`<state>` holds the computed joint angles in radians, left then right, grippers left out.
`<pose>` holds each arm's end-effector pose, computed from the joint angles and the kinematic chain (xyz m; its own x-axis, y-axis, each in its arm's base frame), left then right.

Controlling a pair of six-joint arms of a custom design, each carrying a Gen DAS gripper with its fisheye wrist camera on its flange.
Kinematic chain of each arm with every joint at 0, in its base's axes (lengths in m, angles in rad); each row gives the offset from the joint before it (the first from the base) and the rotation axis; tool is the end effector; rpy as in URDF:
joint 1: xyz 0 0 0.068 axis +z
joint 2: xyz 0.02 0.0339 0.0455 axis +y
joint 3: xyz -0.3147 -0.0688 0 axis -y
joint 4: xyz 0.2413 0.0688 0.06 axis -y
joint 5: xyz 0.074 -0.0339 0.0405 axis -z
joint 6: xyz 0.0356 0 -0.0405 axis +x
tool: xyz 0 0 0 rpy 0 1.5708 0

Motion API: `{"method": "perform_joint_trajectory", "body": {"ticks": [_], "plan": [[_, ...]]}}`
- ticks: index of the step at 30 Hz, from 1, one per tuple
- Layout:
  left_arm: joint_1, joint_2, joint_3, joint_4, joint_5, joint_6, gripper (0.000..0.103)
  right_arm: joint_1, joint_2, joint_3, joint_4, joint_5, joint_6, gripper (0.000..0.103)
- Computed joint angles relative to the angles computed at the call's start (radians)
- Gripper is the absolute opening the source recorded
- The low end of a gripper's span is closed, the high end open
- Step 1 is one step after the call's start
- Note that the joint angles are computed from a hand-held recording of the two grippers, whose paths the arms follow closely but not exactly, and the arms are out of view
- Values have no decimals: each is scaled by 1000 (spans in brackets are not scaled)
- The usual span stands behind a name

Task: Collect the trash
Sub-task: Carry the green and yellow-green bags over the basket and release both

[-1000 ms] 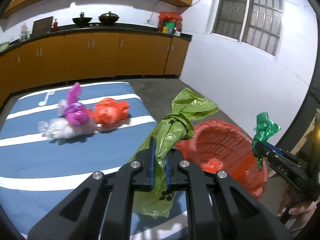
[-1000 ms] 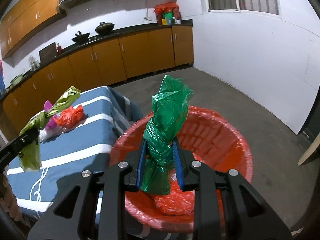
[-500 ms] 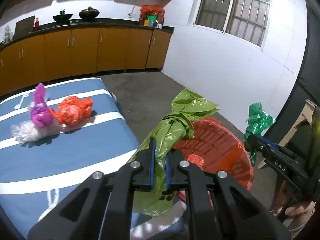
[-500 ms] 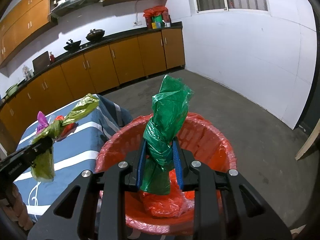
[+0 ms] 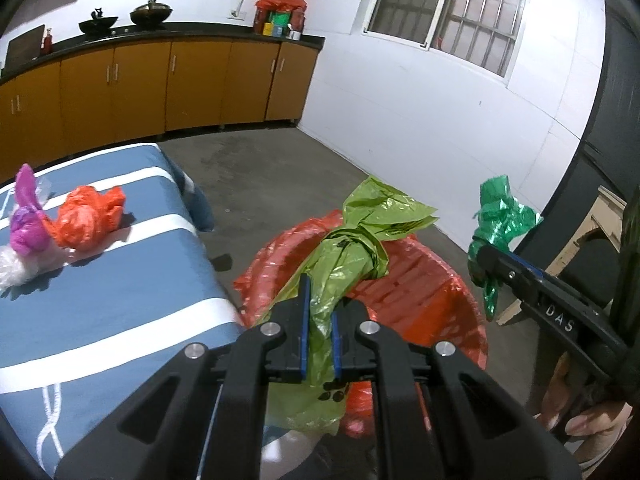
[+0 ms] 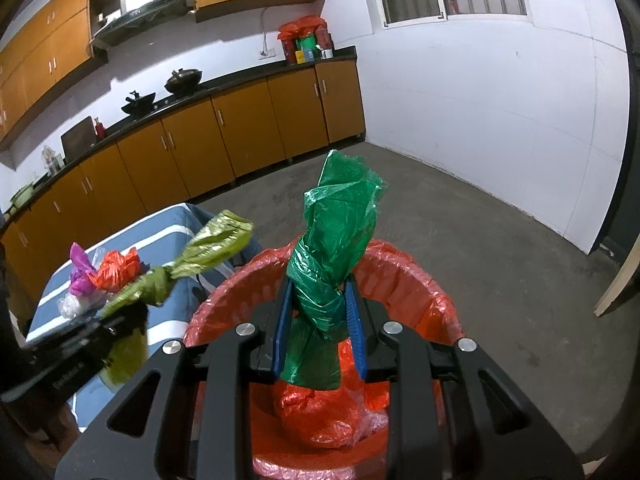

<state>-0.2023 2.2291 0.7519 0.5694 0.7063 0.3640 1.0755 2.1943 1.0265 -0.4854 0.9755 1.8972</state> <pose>0.3451 -0.0944 0.0481 -0.5278 0.3847 -0.7573 0.7834 0.5650 -0.2589 0.1903 0.2903 0.0769 -0.3461 0.4768 -0.8080 0.6172 0.7643 0.1866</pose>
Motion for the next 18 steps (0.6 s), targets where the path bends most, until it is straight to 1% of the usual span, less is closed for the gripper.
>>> {"method": "perform_joint_trajectory", "body": {"ticks": [2,4,6,11,12,13,14,16,18], "plan": [[-14,9,10,-10,-4,-5,24,0,-11,-19,19,7,4,29],[-22,19,22,-26,-3,-2,30,2,-16,-31,20,10,19,34],[-27,26,23,-32,-6,4,33,7,-15,-35,9,14,40,39],[-12,39,28,-44,-14,24,36,20,-10,-29,-33,7,77,39],[-4,38,24,-38,-16,28,38,22,-7,-25,-44,5,83,39],[10,35,12,-13,-23,32,41,25,0,-15,-61,1,91,39],[21,30,5,2,-30,33,47,24,1,-7,-70,-1,87,40],[51,28,-19,60,-49,38,53,23,10,10,-82,-4,72,39],[87,29,-24,75,-55,55,55,20,16,27,-78,-5,42,39]]}}
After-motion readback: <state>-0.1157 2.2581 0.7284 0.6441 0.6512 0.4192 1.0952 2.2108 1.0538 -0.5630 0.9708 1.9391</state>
